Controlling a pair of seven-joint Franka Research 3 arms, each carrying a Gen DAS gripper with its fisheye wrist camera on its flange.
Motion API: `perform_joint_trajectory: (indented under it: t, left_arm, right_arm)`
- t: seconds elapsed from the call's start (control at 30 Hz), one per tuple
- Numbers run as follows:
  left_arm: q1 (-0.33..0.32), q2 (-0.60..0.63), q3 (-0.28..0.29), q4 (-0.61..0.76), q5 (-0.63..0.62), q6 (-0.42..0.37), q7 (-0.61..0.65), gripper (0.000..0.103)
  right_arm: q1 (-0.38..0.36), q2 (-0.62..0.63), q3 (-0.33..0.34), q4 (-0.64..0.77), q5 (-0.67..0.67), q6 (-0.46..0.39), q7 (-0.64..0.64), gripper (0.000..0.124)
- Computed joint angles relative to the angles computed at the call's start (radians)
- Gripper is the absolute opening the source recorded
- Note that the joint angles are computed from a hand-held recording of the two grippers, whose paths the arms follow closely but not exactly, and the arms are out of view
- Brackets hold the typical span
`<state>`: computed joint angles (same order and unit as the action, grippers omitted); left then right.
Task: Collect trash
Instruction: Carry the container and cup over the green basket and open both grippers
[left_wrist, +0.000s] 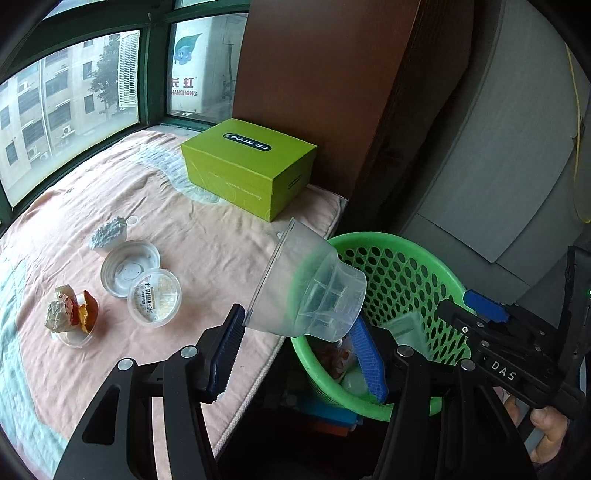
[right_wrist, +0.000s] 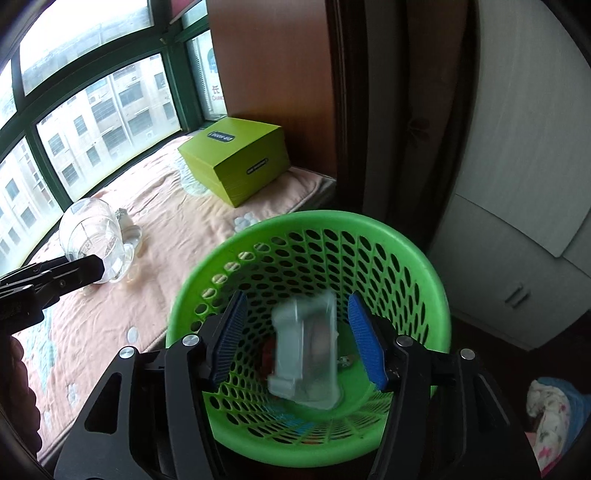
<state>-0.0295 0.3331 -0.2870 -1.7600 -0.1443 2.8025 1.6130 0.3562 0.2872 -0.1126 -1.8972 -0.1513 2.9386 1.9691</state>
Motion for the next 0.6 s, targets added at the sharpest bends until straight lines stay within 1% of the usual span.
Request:
perform_joint_trajectory:
  t: [0.07, 0.23, 0.37, 0.47, 0.6]
  left_arm:
    - [-0.004, 0.006, -0.003, 0.009, 0.003, -0.009, 0.002, 0.056]
    - [-0.014, 0.023, -0.012, 0.033, 0.005, -0.029, 0.011, 0.056]
    - [-0.021, 0.036, -0.021, 0.053, -0.002, -0.050, 0.024, 0.056]
    - [-0.034, 0.046, -0.023, 0.067, 0.005, -0.062, 0.029, 0.056]
    - [-0.048, 0.057, -0.029, 0.083, 0.007, -0.079, 0.042, 0.056]
  right_arm:
    - [0.009, -0.009, -0.018, -0.015, -0.018, 0.014, 0.019, 0.063]
    - [0.017, -0.029, -0.045, -0.037, -0.065, 0.031, 0.071, 0.065]
    - [0.029, -0.055, -0.074, -0.063, -0.126, 0.052, 0.134, 0.069]
    - [0.045, -0.074, -0.107, -0.082, -0.207, 0.063, 0.207, 0.072]
    - [0.023, -0.088, -0.100, -0.092, -0.257, 0.068, 0.256, 0.073]
